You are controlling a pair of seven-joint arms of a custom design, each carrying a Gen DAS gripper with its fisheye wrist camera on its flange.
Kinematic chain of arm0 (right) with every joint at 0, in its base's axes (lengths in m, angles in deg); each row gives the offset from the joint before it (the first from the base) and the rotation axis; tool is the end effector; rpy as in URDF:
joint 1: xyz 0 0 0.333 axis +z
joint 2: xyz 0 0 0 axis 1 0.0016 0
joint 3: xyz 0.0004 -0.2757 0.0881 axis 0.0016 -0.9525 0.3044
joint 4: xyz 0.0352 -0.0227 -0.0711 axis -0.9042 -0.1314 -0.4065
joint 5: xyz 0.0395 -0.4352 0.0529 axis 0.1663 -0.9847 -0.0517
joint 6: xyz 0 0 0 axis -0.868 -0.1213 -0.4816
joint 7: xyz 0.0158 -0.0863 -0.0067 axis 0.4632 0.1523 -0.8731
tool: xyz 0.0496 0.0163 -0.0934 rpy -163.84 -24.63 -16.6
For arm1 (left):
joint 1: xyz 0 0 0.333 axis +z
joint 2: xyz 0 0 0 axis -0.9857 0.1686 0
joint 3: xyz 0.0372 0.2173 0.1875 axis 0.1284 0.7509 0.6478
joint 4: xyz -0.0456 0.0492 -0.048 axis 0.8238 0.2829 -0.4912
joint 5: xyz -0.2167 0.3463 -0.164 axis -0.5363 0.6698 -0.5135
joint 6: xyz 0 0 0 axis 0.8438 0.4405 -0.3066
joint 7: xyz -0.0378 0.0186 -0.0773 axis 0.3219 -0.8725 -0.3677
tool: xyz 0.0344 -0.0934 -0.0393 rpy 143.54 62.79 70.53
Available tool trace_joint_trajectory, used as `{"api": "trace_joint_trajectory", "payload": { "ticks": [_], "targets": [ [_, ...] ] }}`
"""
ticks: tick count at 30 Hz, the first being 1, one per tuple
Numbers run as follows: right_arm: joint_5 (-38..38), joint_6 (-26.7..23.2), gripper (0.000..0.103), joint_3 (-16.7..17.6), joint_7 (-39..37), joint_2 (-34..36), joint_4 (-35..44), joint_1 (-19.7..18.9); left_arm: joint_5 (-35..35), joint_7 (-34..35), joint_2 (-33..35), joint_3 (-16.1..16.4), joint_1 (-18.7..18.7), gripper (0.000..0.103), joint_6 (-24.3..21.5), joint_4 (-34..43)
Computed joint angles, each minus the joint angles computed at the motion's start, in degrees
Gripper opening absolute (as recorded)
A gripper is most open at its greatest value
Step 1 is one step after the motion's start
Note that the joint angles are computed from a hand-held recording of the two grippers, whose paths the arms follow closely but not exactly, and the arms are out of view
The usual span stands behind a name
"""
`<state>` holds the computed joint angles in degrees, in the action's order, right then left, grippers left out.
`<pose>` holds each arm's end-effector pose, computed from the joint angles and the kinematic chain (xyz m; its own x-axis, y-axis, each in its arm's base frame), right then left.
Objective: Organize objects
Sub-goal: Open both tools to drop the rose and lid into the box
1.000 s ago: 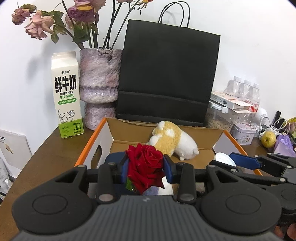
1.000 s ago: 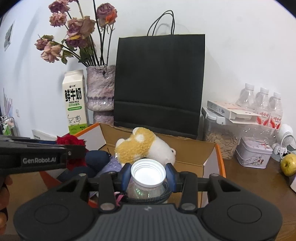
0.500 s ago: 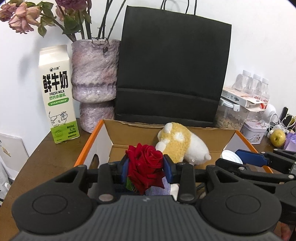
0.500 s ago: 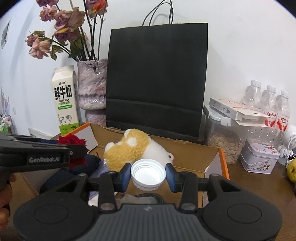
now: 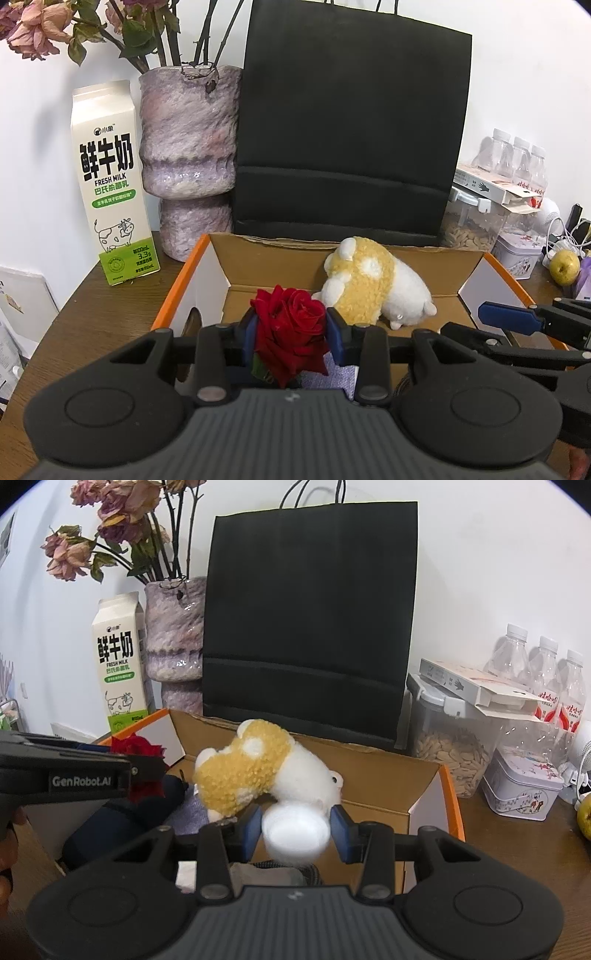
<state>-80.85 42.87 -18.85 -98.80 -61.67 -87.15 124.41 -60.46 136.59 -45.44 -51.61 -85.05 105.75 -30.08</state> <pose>0.5175 0.4166 0.3805 -0.2525 -0.9671 0.0294 -0.4953 0.1031 -0.8626 0.6311 -0.1327 0.4322 -0.5925 -0.8040 0.0504 -0.4456 0.2749 -0.8520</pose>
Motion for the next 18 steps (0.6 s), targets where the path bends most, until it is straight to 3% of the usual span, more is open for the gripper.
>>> {"api": "trace_joint_trajectory", "payload": {
  "ticks": [2,3,6,7,10,18],
  "targets": [
    [0.19,-0.42,0.044,0.08,-0.59,0.17,0.25,0.16,-1.50,1.49,-0.19,-0.10,0.01,0.044,0.34,-0.15],
    [0.28,-0.54,0.053,0.11,-0.78,0.19,0.31,0.24,-2.53,2.46,-0.32,-0.12,0.00,0.046,0.59,-0.22],
    [0.30,-1.54,0.096,0.21,-0.41,0.18,0.40,0.64,-7.61,6.56,-0.69,-0.13,-0.12,0.083,1.74,-0.20],
    [0.16,-1.89,0.102,0.23,-0.20,0.16,0.41,0.76,-10.55,8.94,-0.78,-0.20,-0.29,0.101,2.89,-0.08],
    [0.16,-3.22,0.103,0.37,-0.15,0.23,0.71,1.12,-18.18,15.52,-1.28,0.18,-0.59,0.103,3.52,0.20],
    [0.37,-3.91,0.103,0.37,-0.09,0.30,0.87,1.33,-20.30,17.31,-2.45,1.24,-1.33,0.103,2.39,-0.61]
  ]
}}
